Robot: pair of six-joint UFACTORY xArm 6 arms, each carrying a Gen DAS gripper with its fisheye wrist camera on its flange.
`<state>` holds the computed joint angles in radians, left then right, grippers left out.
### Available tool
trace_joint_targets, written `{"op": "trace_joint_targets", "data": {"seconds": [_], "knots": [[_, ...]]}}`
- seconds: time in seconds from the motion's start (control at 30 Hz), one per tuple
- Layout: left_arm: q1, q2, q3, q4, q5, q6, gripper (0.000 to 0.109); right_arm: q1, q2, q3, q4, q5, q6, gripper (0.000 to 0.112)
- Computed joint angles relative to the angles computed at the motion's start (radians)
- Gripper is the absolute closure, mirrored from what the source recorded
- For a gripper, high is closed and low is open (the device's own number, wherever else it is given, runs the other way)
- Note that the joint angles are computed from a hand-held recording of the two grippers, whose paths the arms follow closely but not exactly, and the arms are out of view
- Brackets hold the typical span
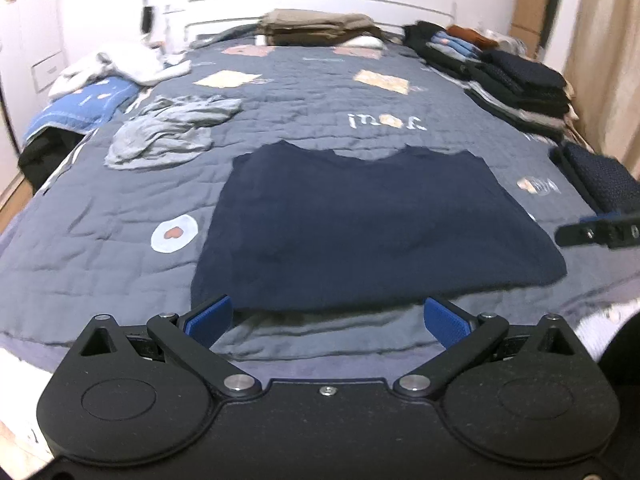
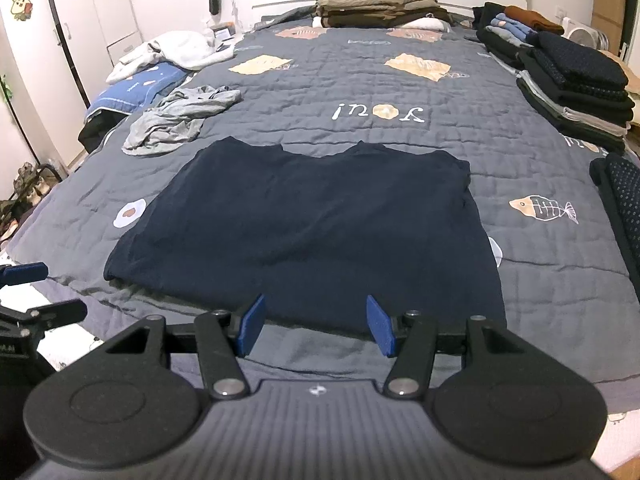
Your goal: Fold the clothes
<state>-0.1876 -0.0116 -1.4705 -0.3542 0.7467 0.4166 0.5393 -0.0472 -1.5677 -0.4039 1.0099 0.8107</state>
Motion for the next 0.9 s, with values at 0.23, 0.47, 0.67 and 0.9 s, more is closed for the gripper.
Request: {"op": "trace_joint_targets", "data": {"seconds": [0.23,0.47,0.67,0.9], "knots": [[0.023,0.037,0.007,-0.057,-0.051,-0.042,0.006,-0.016,0.010,0.034,-0.013,-0.074,0.024,0.057],[0.053,0.079,0.031,-0.190,-0.161,-0.117,0.006,-0.041,0.040,0.074,0.013,-0.193,0.030,0.057],[0.065,0.098,0.067,-0.210,-0.287,-0.220,0.008,-0.063,0.103,0.074,0.031,-0.306,0.031,0.057],[0.077,0.128,0.085,-0.327,-0.362,-0.246,0.014,-0.092,0.217,0.009,0.062,-0.434,0.026,0.057]]}}
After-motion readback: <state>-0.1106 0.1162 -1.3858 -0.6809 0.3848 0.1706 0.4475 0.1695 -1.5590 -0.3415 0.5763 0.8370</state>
